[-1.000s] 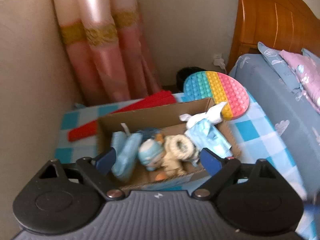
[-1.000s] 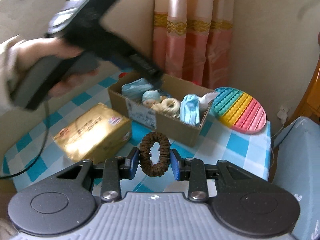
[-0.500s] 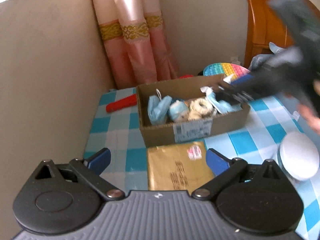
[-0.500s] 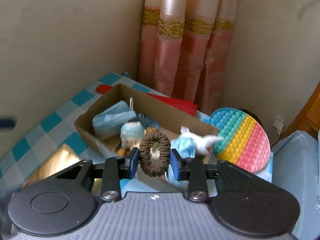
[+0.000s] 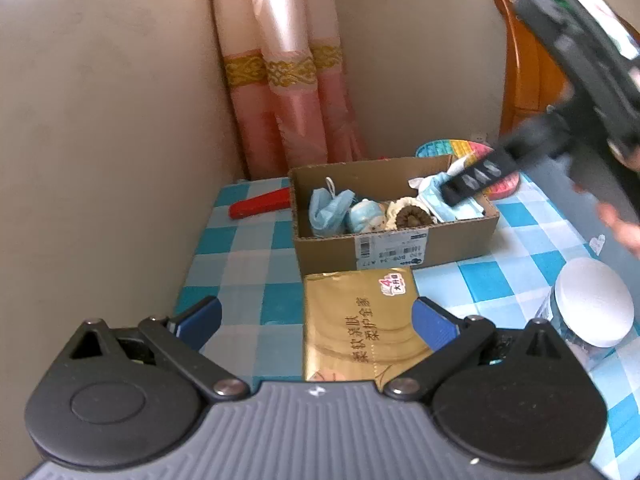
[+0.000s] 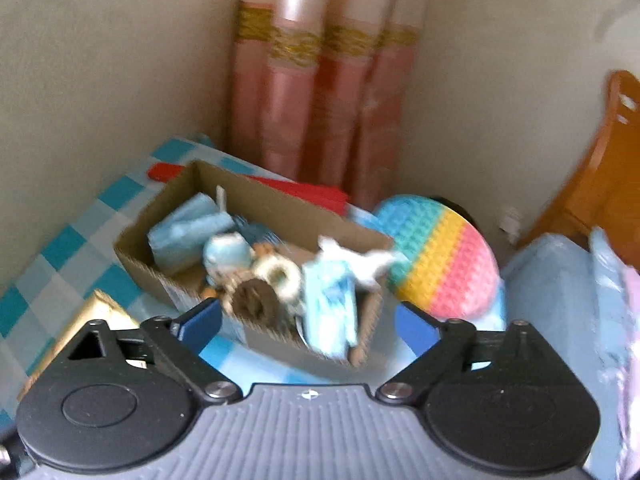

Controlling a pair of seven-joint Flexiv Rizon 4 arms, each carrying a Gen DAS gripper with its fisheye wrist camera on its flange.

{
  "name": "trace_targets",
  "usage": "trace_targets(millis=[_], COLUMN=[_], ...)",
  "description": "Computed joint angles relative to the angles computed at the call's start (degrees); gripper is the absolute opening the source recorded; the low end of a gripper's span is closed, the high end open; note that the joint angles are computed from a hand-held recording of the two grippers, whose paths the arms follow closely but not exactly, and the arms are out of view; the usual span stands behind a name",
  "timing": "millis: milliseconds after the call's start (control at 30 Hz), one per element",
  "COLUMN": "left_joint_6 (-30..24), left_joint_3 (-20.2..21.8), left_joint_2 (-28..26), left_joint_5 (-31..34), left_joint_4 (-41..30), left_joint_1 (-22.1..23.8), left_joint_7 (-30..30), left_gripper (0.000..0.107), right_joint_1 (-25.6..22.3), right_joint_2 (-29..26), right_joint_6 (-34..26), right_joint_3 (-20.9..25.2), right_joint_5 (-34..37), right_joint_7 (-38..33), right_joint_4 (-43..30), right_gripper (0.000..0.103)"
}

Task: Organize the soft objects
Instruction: 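Withdraw both open grippers from the box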

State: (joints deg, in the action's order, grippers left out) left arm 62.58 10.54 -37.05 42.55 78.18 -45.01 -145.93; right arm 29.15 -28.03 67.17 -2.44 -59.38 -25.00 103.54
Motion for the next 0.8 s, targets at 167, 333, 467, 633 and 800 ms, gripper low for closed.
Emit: trace_targets(millis=[167, 333, 467, 633, 800], left_joint_6=[-4.38, -7.31, -6.68, -5.28, -4.95], left_joint_3=[-0.42, -2.97, -5.23, -6.14, -5.63], left_joint_2=[1.95, 3.68, 4.51, 5.14, 5.88], left_joint_5=[-0.52, -1.69, -3.26, -4.30, -3.87], left_joint_4=[0.70, 1.93, 3.61, 5.23, 5.87], left_joint_1=[-0.40, 0.75, 1.84, 1.74, 1.06], left_joint_7=[-0.75, -0.04, 2.41, 3.78, 2.93], left_gripper=[0.101, 0.101, 0.101, 0.101, 0.101], right_joint_1=[1.00, -0.22, -0.35, -0.41, -1.09], right_joint_2=[6.53, 11.34, 14.08, 16.28, 16.97], right_joint_6=[-5.45, -7.25, -8.40, -10.96, -10.19], right_joint_3=[1.91, 6.52, 9.19, 11.19, 11.91], right_joint_5=[-1.67, -0.61, 0.26, 0.74, 0.74], right_joint_7=[9.94, 19.11, 23.60, 25.36, 26.70], right_joint_4=[7.74, 14.36, 17.88, 19.95, 20.94], right_gripper=[0.103, 0.103, 0.103, 0.103, 0.103])
